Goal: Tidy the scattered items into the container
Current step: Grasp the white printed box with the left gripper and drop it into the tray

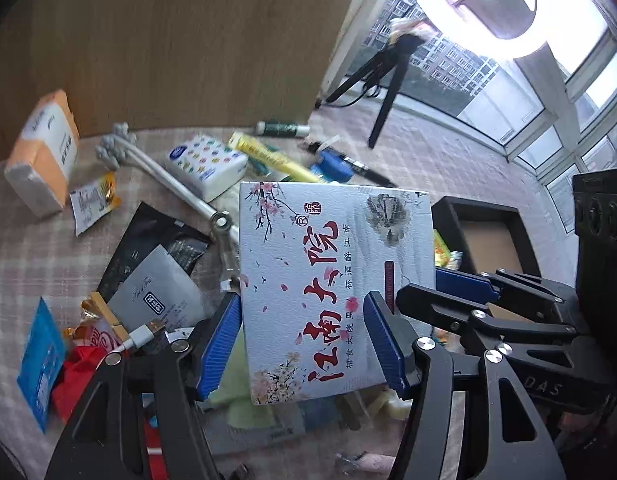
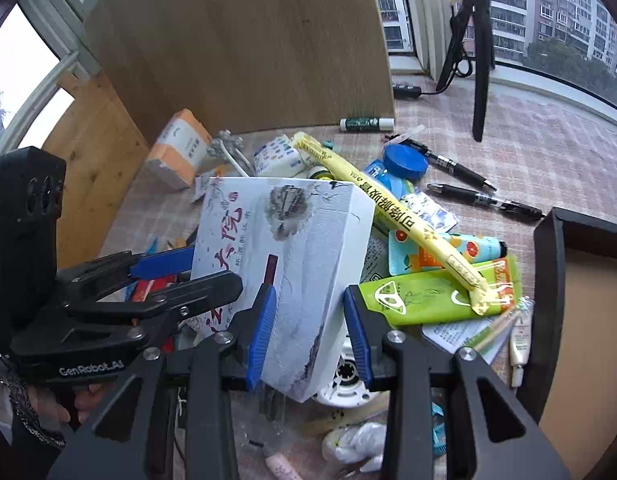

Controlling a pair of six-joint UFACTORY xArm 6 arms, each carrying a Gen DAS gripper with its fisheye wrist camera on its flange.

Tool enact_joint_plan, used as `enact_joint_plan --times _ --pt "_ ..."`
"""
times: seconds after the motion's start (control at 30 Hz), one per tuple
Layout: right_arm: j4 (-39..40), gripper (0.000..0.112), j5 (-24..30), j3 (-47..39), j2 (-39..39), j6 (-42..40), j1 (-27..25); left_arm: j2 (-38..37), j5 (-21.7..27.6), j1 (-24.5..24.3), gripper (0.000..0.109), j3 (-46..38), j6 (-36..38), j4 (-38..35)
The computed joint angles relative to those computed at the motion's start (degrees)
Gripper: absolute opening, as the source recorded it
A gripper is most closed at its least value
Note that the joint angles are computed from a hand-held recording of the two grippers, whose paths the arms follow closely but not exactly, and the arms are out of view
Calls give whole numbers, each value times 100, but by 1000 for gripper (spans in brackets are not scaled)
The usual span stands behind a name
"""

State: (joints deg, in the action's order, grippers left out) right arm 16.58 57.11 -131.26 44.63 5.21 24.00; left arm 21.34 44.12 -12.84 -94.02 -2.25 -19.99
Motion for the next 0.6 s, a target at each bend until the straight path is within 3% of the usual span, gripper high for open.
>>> enact_joint_plan --times 0.2,0.37,0.6 --pt "210 35 -850 1929 -1348 -292 -149 -155 21 -374 60 -122 -224 289" --pt "172 35 -1244 3202 -2399 -430 -520 26 74 -899 60 -574 -356 421" --pt "164 35 -1495 4627 -3623 -528 -1381 1021 403 -1692 60 -2051 -395 112"
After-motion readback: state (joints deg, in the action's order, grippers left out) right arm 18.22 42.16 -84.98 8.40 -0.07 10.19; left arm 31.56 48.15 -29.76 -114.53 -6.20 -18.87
